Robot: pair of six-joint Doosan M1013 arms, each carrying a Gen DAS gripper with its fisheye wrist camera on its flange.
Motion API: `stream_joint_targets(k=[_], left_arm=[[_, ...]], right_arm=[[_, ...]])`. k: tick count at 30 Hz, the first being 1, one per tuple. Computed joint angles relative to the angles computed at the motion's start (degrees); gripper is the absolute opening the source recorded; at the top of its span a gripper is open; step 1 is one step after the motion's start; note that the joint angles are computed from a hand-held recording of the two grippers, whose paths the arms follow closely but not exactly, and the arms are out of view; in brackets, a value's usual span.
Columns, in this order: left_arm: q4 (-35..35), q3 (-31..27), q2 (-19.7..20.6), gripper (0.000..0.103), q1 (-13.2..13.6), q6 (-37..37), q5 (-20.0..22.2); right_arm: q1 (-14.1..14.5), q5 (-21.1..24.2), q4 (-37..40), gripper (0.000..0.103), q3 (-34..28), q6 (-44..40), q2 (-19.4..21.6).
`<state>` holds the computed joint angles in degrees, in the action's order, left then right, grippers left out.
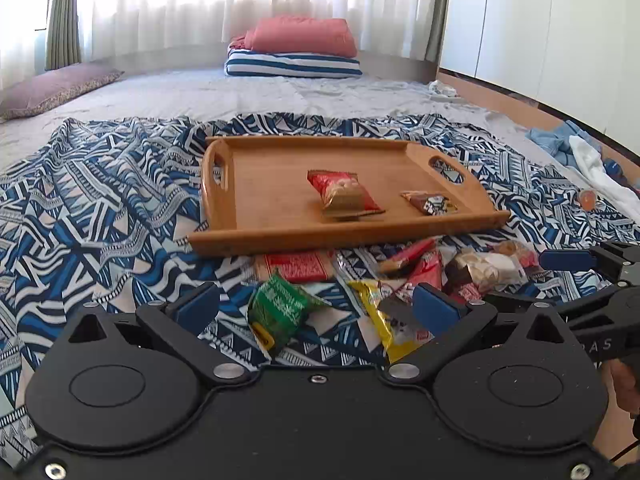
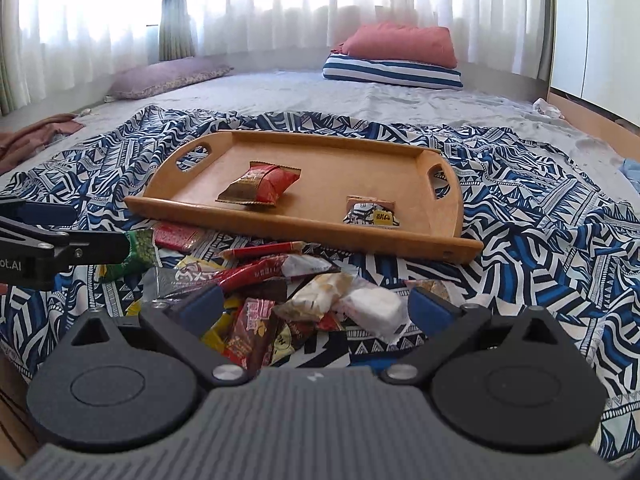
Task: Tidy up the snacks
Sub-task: 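Lift both tools off the tray back toward the snack pile, then grasp the green packet with the left tool while the right tool grasps a red chocolate bar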
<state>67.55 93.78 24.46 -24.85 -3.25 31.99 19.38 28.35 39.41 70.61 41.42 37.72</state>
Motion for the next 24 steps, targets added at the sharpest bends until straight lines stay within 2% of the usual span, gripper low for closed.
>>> stream_joint_targets(k=[15,20,24], left_arm=[[-4.2,-0.9,1.6,0.103,1.0,1.5,1.6],[-6.6,-2.2,2.5,0.101,1.8,3.0,1.9],[-6.8,-3.2,3.2,0.096,2.0,3.6,2.3]], right_arm=[[0.9,-1.6,4.2,0.103,5.1,-8.0,-1.7],[1.2,-2.3,4.4,0.099,5.5,-7.9,-1.8],[1.3,-2.6,3.7,0.095,5.4,-6.6,-1.7]])
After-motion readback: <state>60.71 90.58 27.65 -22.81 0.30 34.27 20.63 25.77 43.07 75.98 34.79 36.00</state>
